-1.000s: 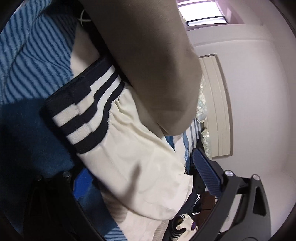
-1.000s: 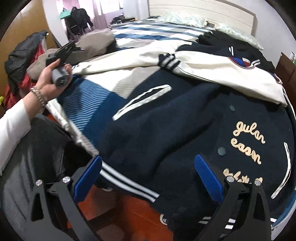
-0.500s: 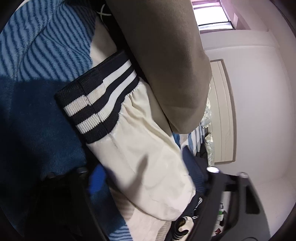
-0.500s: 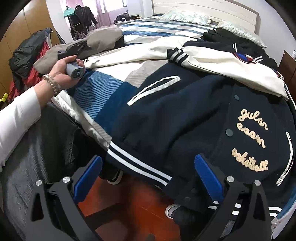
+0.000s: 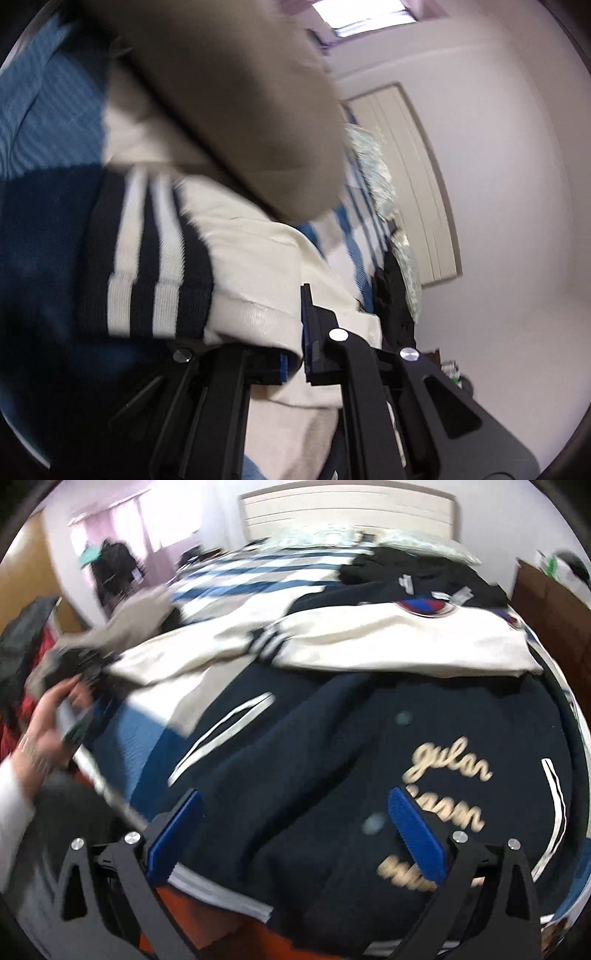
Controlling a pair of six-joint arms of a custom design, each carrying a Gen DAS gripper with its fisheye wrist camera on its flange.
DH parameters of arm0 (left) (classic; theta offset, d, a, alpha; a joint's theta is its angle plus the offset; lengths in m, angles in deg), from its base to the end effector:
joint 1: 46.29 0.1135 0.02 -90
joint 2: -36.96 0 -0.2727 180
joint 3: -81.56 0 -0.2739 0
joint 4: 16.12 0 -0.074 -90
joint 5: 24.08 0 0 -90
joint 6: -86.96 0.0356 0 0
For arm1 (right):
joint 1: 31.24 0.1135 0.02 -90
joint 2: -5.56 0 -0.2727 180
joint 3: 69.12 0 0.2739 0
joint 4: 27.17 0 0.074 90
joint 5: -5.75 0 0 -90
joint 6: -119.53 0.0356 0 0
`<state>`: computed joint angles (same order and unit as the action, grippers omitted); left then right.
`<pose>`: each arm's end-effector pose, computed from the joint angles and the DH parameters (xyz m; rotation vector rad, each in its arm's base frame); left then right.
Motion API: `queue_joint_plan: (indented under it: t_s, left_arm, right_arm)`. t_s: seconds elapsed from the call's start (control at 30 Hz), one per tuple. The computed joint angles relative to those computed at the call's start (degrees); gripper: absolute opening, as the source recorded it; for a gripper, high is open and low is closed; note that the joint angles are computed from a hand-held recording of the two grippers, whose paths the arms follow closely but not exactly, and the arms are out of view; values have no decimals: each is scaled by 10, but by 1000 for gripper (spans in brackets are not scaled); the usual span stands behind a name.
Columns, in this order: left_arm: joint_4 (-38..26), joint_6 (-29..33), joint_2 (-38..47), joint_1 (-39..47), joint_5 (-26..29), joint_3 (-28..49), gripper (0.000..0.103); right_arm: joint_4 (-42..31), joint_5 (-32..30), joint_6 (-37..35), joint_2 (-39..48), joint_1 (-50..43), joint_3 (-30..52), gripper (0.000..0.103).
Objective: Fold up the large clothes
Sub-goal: 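Grasp the sleeve cuff with the left gripper and lift it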
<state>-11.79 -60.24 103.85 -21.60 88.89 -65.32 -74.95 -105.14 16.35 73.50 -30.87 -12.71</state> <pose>0.2181 0.0850 0.1596 -1.1966 1.7621 -0.7583 0.2406 0.0142 0.2193 -0.4281 2.5123 0.3884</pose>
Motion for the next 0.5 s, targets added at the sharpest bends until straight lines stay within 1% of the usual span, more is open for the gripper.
queue_joint_plan:
  t_s: [0.1, 0.17, 0.23, 0.3, 0.43, 0.5]
  left_arm:
    - [-79, 42, -74, -71, -63, 38, 5]
    - [-115, 64, -90, -114, -91, 72, 5]
    - [-149, 90, -79, -160, -120, 124, 5]
    - [-174, 117, -61, -194, -137, 178, 5]
    - [-230, 193, 11, -265, -161, 317, 5]
    - [-272, 217, 18, -293, -159, 366, 5]
  right_arm:
    - [40, -16, 0, 62, -37, 15, 98]
    - [69, -15, 10, 106, -57, 23, 98]
    - [91, -19, 24, 131, -71, 22, 98]
    - [107, -32, 35, 149, -82, 20, 98]
    - [146, -34, 30, 150, -84, -11, 98]
    - [163, -42, 27, 163, -89, -23, 98]
